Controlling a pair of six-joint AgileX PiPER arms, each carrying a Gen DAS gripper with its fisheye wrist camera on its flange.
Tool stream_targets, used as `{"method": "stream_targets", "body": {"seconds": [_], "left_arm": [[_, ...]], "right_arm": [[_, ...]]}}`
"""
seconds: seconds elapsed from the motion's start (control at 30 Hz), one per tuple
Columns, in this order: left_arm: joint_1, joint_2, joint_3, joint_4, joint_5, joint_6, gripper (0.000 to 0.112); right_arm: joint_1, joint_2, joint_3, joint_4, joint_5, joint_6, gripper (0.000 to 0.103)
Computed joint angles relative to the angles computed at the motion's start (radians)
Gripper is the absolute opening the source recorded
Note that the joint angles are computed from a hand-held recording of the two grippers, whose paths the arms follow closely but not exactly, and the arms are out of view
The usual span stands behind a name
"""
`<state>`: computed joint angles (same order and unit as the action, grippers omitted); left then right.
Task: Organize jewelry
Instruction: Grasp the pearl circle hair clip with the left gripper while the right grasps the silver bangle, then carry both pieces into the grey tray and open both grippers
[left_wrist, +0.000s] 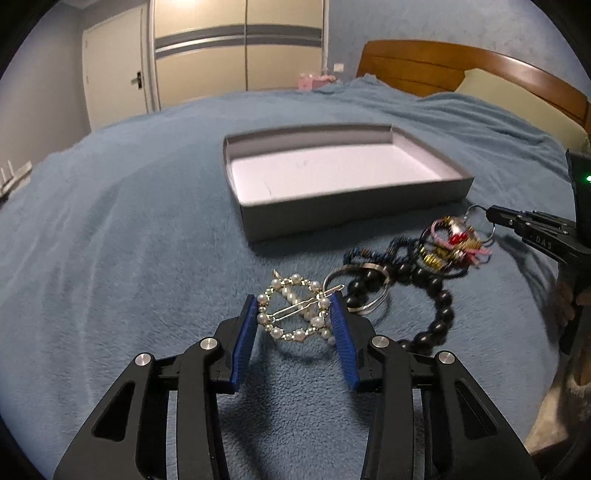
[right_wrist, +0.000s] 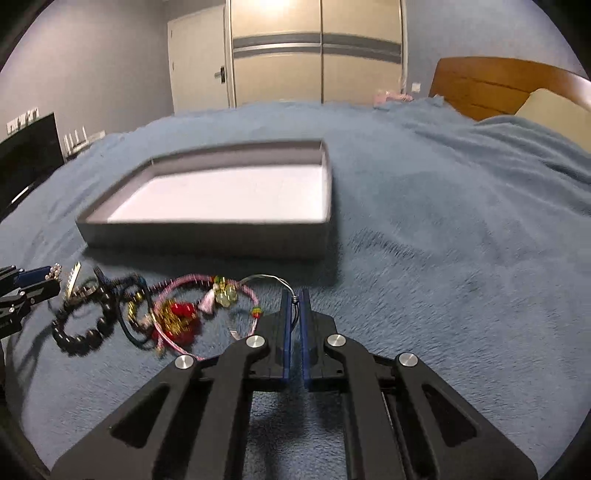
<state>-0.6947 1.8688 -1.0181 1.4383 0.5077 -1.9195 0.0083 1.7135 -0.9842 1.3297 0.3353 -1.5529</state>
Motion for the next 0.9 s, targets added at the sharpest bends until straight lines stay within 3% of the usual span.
{"method": "stream_targets", "body": {"seconds": [0.17, 0.4, 0.57, 0.73, 0.8, 0.87, 0.9], "left_arm": [[0.008, -0.055, -0.016, -0.027, 0.005, 0.074, 0.042], [0.091, -0.01, -0.234, -0.253, 0.001, 0.461, 0.042], [0.171, 0.098, -0.445, -0.447, -0.001, 0.741, 0.042], [0.229, 0.195, -0.597, -0.637, 0.002, 0.938, 0.042], [0.225, 0.204, -0.594, -0.617, -0.004, 0.927, 0.042], [0.22, 0.207, -0.574, -0.577, -0.017, 0.892, 0.042], [0.223, 0.203, -0.559, -0.576, -0.032, 0.884, 0.042]], "right_arm": [[-0.01, -0.053, 0.003, 0.067, 0.011, -0.058, 0.003], [0.026, -0.019, -0.136, -0.035, -0.008, 0.051, 0.0], [0.043, 0.032, -0.273, -0.121, 0.012, 0.161, 0.0], [0.032, 0.107, -0.421, -0.373, 0.095, 0.418, 0.0], [0.022, 0.106, -0.395, -0.417, 0.082, 0.432, 0.008], [-0.006, 0.11, -0.375, -0.418, 0.112, 0.421, 0.045], [-0.02, 0.111, -0.352, -0.408, 0.125, 0.399, 0.047]]}}
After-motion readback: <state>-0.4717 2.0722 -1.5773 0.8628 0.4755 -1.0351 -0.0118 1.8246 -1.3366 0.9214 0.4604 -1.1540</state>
